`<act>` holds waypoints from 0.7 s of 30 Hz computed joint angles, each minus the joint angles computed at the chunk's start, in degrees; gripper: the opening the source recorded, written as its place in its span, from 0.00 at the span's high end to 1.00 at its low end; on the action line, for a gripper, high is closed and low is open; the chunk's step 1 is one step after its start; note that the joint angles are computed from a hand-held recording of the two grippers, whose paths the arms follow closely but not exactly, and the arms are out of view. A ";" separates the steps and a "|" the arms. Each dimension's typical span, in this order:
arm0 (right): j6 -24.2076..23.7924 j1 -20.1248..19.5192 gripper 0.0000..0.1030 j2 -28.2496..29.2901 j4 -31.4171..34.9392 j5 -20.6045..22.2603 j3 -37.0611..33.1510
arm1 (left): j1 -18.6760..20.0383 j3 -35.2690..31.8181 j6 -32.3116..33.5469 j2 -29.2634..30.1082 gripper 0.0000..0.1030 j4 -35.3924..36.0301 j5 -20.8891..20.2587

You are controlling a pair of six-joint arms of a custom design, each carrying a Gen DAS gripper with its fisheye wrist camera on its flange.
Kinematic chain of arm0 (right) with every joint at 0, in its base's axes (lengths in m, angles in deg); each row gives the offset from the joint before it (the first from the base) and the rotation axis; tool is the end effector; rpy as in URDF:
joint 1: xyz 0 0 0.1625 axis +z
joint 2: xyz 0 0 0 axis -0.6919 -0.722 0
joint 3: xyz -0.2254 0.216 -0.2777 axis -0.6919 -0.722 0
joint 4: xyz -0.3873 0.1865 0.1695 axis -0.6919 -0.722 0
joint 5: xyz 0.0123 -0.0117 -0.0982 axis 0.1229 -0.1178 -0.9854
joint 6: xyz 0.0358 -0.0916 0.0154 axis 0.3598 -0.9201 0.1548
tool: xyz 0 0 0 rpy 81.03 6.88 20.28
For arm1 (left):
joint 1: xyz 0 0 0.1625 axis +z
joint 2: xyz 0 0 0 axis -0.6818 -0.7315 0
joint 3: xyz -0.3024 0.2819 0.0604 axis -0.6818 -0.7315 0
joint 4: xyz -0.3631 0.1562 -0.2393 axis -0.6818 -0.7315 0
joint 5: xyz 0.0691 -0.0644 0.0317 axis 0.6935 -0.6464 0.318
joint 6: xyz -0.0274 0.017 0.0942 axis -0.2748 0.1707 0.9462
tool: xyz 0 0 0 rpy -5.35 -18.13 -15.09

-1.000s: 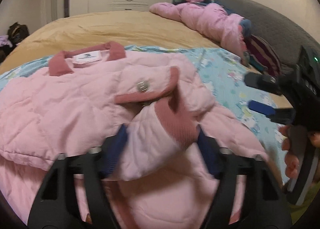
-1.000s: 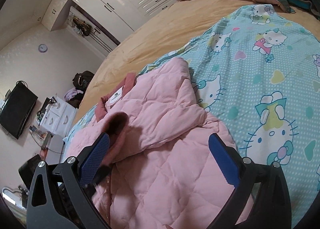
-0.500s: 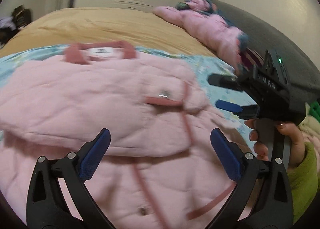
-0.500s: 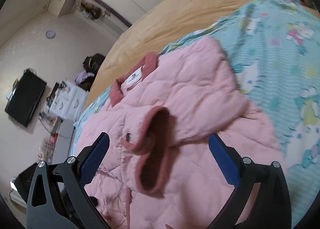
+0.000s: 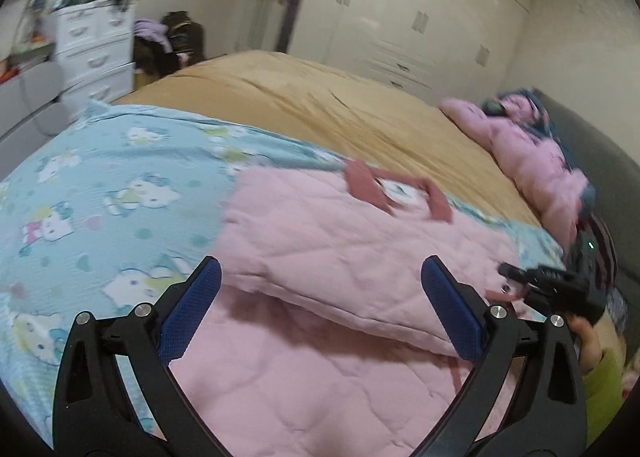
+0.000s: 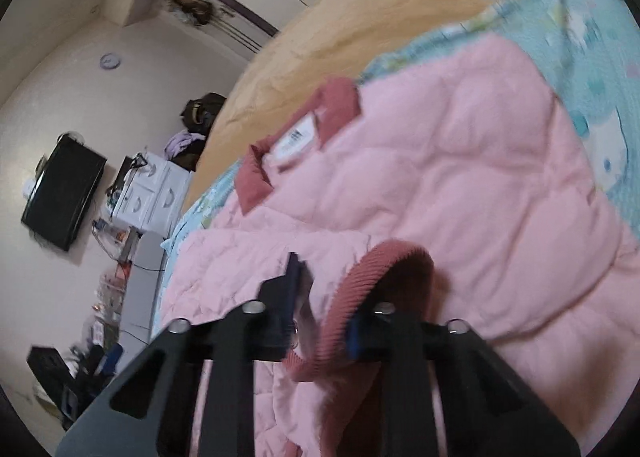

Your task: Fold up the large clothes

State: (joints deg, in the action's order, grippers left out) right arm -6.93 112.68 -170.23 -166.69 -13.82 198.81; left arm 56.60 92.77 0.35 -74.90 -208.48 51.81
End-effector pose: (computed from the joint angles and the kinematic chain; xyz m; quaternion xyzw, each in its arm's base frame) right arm 0.0270 -0.3516 0.4275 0.0052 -0.9410 0.3374 0.0262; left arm -0.3585 -0.3083 0.1657 0.1334 0.8737 -0.4140 0.2177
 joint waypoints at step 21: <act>-8.86 18.86 0.95 10.36 -13.14 -13.96 -11.03 | 8.70 -2.94 12.21 4.03 0.09 -14.18 -1.10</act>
State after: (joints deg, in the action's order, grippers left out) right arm -15.79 131.54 -159.87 -179.83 -27.78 187.78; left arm 65.30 89.83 12.56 -70.87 -222.65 50.71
